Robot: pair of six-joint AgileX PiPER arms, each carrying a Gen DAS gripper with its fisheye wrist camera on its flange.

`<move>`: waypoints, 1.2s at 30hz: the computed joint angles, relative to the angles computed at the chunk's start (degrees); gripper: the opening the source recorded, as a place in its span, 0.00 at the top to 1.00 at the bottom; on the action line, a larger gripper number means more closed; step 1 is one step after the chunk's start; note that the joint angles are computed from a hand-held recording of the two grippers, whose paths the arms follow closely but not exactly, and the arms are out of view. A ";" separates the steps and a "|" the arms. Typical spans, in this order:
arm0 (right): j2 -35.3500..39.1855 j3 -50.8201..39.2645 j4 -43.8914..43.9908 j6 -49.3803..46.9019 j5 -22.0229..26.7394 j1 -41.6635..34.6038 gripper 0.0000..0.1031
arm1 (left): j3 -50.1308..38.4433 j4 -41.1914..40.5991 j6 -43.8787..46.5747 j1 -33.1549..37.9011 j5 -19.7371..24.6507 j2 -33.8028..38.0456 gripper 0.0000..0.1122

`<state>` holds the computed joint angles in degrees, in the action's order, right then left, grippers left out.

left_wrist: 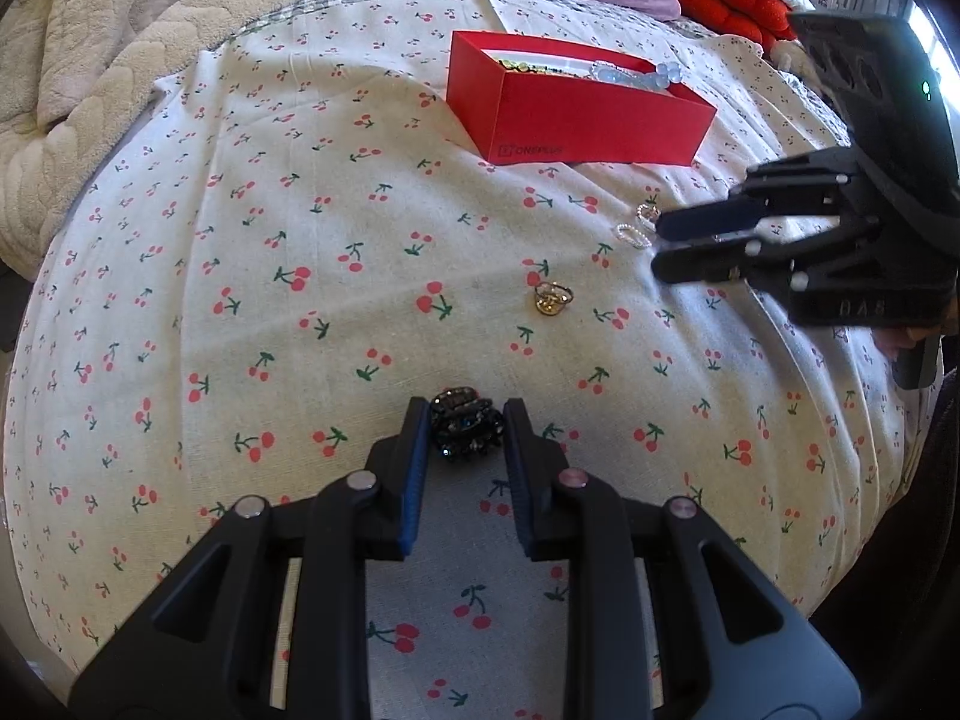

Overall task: Organize jewelry
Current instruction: 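Grasp the black beaded ring with the left gripper, then grasp the small gold charm with the right gripper while the left holds the black ring, then lift the black ring and gold charm and carry them over the red box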

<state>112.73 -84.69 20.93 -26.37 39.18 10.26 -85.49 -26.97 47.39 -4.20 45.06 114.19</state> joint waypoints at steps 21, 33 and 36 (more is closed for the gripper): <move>7.97 -10.94 -4.30 7.90 2.40 7.76 0.58 | -0.94 2.19 -3.89 0.47 0.28 0.23 0.77; 9.12 -11.26 -0.78 6.93 1.86 6.79 0.86 | -1.29 3.93 -6.72 0.12 0.09 -0.05 0.77; 8.28 -10.51 0.16 6.71 1.89 6.25 0.86 | -1.67 3.54 -6.95 0.22 0.33 -0.37 0.77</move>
